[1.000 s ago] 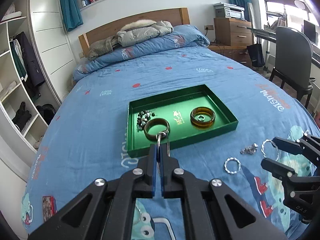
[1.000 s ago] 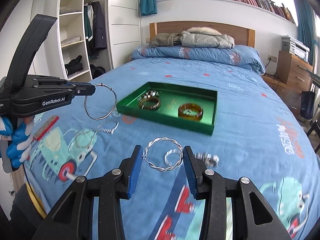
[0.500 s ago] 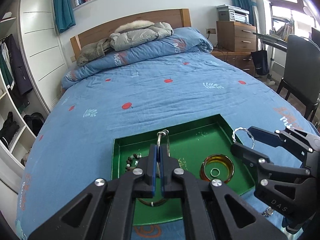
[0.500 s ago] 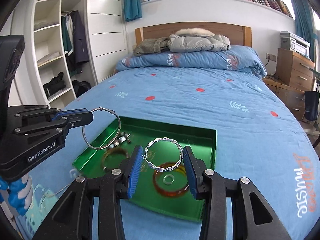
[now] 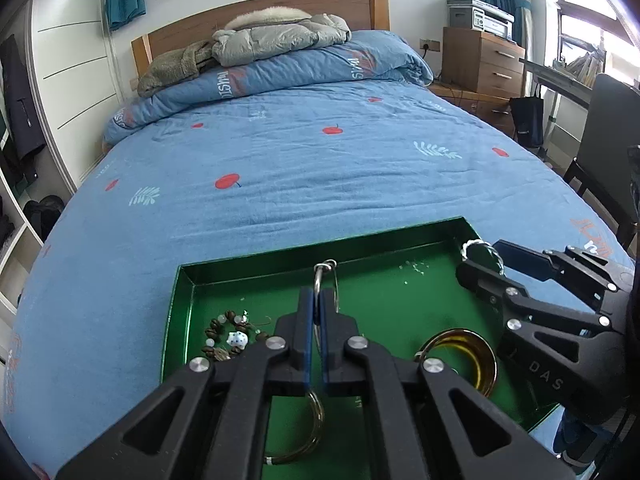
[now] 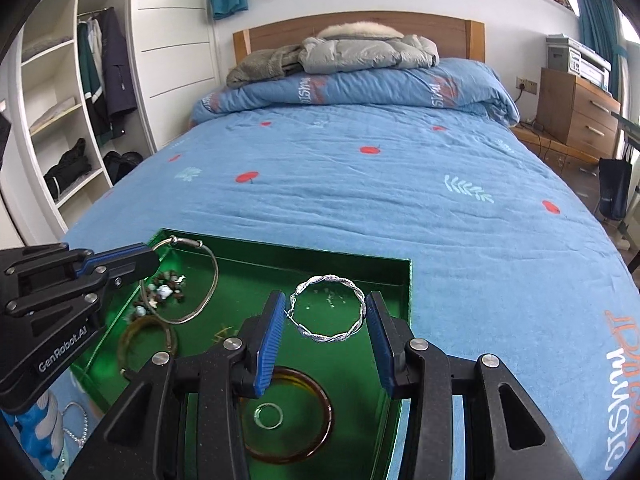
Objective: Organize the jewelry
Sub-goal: 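Lower both held pieces into the tray and open both tools, then withdraw both tools from the tray toward the silver ring and watch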
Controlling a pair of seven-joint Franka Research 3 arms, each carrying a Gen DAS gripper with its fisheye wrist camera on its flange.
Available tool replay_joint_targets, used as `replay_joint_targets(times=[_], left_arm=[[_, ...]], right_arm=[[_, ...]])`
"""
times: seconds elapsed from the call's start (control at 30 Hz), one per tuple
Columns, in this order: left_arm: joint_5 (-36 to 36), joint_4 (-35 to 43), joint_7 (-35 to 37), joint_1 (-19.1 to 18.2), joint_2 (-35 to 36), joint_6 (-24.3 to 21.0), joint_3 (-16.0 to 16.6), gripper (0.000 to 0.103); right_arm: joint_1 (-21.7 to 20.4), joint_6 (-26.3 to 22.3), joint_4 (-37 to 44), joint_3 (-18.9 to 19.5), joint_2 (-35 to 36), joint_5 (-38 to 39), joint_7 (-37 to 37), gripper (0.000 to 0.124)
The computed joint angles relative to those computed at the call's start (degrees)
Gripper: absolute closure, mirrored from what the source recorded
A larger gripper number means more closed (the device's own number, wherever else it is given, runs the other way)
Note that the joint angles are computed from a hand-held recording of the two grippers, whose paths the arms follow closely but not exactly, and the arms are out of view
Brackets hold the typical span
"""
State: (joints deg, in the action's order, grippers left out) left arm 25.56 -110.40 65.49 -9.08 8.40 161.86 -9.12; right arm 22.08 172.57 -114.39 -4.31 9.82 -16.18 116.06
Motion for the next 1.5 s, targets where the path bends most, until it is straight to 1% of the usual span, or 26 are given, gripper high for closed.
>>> replay_joint_targets(times=[0.1,0.13,0.17,0.23,0.3,0.37,0.43,0.63,0.7,0.77,0.9,1.0,1.03,1.07,1.13,1.23,1.3,1.43,1.5], left_arm=[[-1.9,0.2,0.7,0.3,1.1,-0.1,-0.3,0.100],[-0.4,0.0,-0.8,0.0,1.2,0.5,0.4,0.100],[-1.1,0.1,-0.3,0.2,1.4,0.5,0.2,0.100],[-4.8,0.3,1.9,1.3,1.8,0.1,-0.6,0.100],[-4.9,0.3,1.5,1.2,2.0,-0.3,-0.3,0.100],[-6.1,0.2,1.6,1.5,2.4,-0.9,-0.3,0.100],[-8.5,-0.1,2.7,2.1,2.6,-1.5,-0.8,0.100],[-12.6,-0.5,4.2,2.8,3.3,-4.8,-1.2,0.100],[-12.8,-1.3,3.8,2.8,3.1,-4.4,-1.0,0.099],[-12.8,-1.3,4.0,2.7,2.9,-4.9,-1.0,0.099],[-14.7,-2.3,5.5,3.2,1.6,-4.5,-1.3,0.099],[-16.8,-3.2,7.0,3.6,-0.3,-4.6,-1.6,0.097],[-17.3,-3.5,7.3,3.6,-1.0,-4.7,-1.6,0.093],[-17.6,-4.2,7.5,3.6,-2.0,-4.7,-1.5,0.089],[-17.4,-5.5,6.8,3.5,-4.2,-4.8,-1.1,0.083],[-18.4,-7.4,6.5,3.3,-7.4,-5.3,-0.8,0.078],[-17.9,-8.7,5.7,3.1,-9.9,-5.7,-0.5,0.078],[-14.0,-11.7,2.9,2.8,-15.2,-5.3,-0.4,0.078],[-14.3,-13.3,3.3,2.3,-17.8,-4.6,-0.1,0.078]], right_arm=[[-1.0,-2.7,1.9,1.2,1.8,2.8,-2.3,0.083],[-1.2,-4.0,2.7,1.7,2.4,3.8,-3.4,0.083],[-1.4,-5.4,3.4,2.1,3.0,4.7,-4.5,0.083],[-1.4,-7.4,4.5,2.4,3.8,5.6,-6.2,0.083],[-1.8,-8.8,5.3,2.9,4.2,6.7,-8.4,0.083],[-1.8,-11.9,7.0,3.3,4.9,7.5,-10.3,0.083],[-1.1,-14.3,8.2,2.9,5.5,6.7,-10.5,0.083],[-1.1,-18.6,10.1,3.1,6.5,6.8,-12.2,0.082],[-1.2,-19.8,10.6,3.4,6.7,7.0,-13.1,0.082],[-0.9,-21.0,11.3,3.3,6.9,6.5,-13.0,0.082],[-0.3,-22.1,11.7,2.9,6.7,5.3,-11.5,0.082],[-0.7,-21.3,10.2,3.6,5.3,6.2,-11.6,0.079],[-0.6,-20.9,9.4,3.5,4.4,5.8,-11.0,0.077],[-0.5,-20.5,8.5,3.5,3.5,5.5,-10.3,0.076],[-0.8,-19.6,6.9,3.9,1.6,5.8,-9.8,0.075],[-0.9,-19.0,4.3,4.3,-1.7,4.3,-7.4,0.073],[-1.3,-18.9,2.5,5.0,-4.2,3.4,-6.1,0.072],[-2.6,-18.7,-1.3,6.7,-9.5,1.6,-3.1,0.068],[-3.5,-18.8,-2.7,7.8,-11.9,0.8,-1.7,0.068]])
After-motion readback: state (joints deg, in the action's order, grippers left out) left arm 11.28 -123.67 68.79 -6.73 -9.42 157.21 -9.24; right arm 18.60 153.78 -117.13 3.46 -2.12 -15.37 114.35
